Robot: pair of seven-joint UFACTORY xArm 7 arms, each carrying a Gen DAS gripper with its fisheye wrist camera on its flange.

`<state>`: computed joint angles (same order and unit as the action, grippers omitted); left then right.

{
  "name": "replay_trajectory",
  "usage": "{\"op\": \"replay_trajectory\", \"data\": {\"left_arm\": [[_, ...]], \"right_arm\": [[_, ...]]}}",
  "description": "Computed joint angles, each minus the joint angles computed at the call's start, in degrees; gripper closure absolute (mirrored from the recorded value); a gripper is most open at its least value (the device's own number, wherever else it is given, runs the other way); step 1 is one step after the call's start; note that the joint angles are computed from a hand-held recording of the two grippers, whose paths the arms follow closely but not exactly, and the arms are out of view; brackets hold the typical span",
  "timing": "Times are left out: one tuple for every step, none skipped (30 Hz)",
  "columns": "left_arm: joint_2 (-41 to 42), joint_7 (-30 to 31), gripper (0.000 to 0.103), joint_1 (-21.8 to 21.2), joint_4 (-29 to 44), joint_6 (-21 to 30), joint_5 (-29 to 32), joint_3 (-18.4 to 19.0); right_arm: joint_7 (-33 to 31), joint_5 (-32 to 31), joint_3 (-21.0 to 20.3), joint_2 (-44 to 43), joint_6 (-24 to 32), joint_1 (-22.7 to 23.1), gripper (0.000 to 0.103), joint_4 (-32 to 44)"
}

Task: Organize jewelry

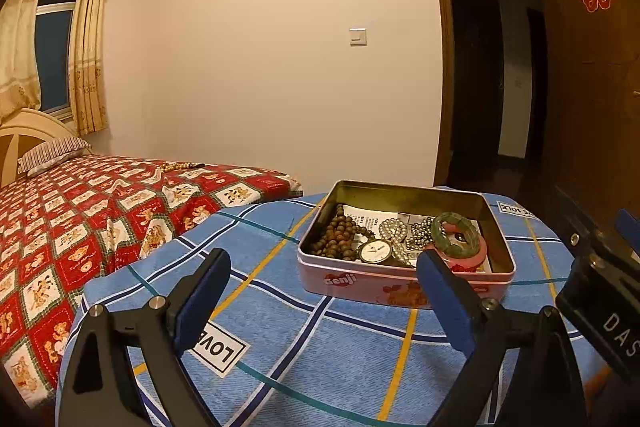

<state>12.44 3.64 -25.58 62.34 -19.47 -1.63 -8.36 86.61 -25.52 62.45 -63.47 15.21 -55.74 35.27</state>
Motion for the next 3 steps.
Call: {"op": "replay_trajectory", "data": {"left_arm": [[0.1,-0.1,0.009,0.2,0.1,0.2,0.2,-0.1],[0.1,-0.2,0.009,0.2,0.1,0.3,0.3,-0.1],[0.0,0.0,0.009,-0.1,0.1,0.4,0.0,0.2]], "right_arm": [[-0.1,0.1,0.0,0.2,0.1,0.1,0.000,0.0],[-0.2,0.1,0.0,0.4,0.2,0.1,0.000,0.1],[-0.2,0.2,0.0,0.5,0.4,0.2,0.000,0.1]]}}
